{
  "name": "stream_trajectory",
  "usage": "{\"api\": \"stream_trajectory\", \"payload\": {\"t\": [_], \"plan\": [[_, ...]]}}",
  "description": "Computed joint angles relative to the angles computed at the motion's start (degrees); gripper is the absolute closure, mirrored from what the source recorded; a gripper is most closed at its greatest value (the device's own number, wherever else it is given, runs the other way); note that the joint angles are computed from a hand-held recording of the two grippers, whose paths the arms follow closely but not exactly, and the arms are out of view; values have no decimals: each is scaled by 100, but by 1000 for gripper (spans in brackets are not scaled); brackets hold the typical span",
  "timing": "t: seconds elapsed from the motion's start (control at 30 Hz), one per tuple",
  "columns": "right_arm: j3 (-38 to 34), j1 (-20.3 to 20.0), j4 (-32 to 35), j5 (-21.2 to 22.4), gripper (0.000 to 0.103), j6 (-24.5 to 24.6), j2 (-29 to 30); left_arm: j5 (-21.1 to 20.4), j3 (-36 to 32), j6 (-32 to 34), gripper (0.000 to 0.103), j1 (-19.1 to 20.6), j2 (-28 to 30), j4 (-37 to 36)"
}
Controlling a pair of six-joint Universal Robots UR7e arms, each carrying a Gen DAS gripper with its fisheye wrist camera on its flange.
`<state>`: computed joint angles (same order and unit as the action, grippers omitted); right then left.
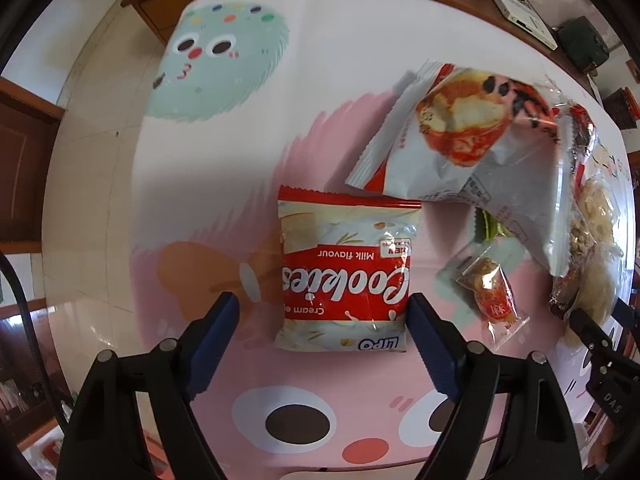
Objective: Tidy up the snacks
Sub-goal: 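Grasp the red Cookies pack with the left tool while the right tool grasps a clear puffed-snack bag, then lift the Cookies pack with the left tool while the right tool carries the puffed-snack bag toward the tray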
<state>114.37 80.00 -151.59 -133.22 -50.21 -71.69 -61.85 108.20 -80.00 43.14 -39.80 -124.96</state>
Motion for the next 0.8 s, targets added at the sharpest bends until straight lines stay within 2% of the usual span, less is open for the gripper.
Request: {"api": "stream_trajectory", "payload": {"t": [0.17, 0.23, 0.3, 0.37, 0.6, 0.8], "plan": [[92, 41, -168, -203, 41, -72, 74, 111, -144, 47, 25, 24, 106, 182], [120, 27, -184, -236, 42, -79, 70, 163, -197, 54, 34, -23, 144, 203], [195, 7, -220, -200, 46, -104, 8, 205, -267, 2, 54, -92, 166, 282], [238, -11, -162, -174, 47, -46, -62, 213, -237, -17, 57, -120, 140, 237], [423, -118, -55, 60, 48, 109, -432, 343, 25, -485, 58, -365, -27, 160], [538, -153, 91, 427, 48, 278, -958, 610, 54, -1131, 58, -1045, -247, 663]]}}
